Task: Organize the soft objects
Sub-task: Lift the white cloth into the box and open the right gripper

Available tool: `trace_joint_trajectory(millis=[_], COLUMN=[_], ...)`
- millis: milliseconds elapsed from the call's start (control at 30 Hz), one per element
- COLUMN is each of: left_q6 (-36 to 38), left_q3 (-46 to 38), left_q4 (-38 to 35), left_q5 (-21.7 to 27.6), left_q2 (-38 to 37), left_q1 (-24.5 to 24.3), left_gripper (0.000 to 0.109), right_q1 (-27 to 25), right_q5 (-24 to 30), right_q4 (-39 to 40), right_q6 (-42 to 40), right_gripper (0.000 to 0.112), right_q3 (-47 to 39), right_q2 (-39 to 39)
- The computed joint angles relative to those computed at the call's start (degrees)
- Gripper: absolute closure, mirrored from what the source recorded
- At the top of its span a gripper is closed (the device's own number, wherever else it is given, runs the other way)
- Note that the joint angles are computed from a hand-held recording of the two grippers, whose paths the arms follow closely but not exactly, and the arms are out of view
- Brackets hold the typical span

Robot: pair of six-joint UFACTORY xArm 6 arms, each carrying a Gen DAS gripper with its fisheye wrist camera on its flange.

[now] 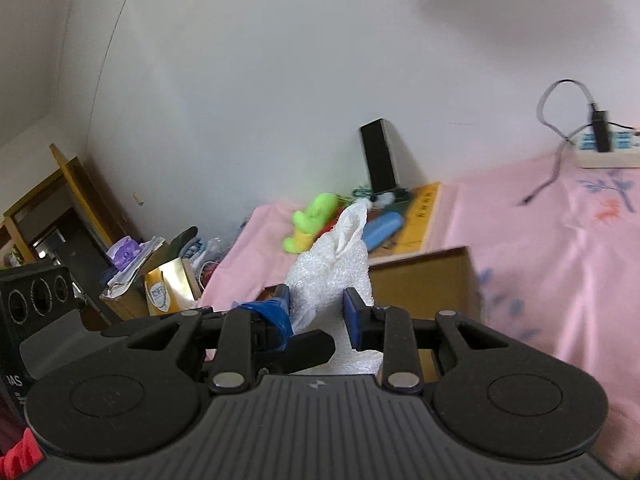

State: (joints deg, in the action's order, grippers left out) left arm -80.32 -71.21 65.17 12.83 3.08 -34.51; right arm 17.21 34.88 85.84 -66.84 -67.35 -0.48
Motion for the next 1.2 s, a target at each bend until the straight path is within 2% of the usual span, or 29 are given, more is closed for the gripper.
trace_joint_trajectory(millis=[100,200,367,533,633,700,833,1000,1200], left_q6=[1.4,6.9,18.4,28.7,31.4,32.4,32.9,35.7,38.4], left_q3=[2.1,3.6,7.6,9.4,10.4,12.1,12.6,12.7,13.4], left_q4=[-2.4,-9.6,-25.3,-36.7,-39.9,-41.6,-41.4,-42.5,-43.3], left_q5=[-1.4,-2.3,-2.9,-1.5,-0.5,-1.9,-2.6,-2.3,-2.2], left_q2=[-0.3,0.5,1.4,2.5,2.3,1.6,1.3,1.2,0.6], left_q1=[3.1,5.2,6.6,6.3,5.9,5.9,6.1,5.8,5.8], left_gripper=[0.065,0.065,0.065,0.065,0.066,0.066,0.066,0.066,0.065], right_q1=[2.6,5.0,7.7,8.2,8.4,8.4,8.2,8.2,6.6], right_q5=[-1.6,-3.5,-5.0,-3.2,-2.2,-1.5,-1.6,-0.4,4.9], right_q4=[0.0,-2.8,-13.6,-23.9,-27.6,-29.4,-29.4,-34.1,-31.0], right_q6=[2.2,6.4,19.0,30.5,34.9,37.0,38.1,44.0,46.6], right_gripper=[0.101,0.101,0.101,0.101,0.1,0.098,0.098,0.097,0.097], right_q3=[-4.2,-7.4,-10.6,-11.8,-11.9,-11.9,-10.8,-12.4,-13.2], right_q2=[4.9,9.1,14.2,16.9,17.6,17.8,17.1,18.1,18.6])
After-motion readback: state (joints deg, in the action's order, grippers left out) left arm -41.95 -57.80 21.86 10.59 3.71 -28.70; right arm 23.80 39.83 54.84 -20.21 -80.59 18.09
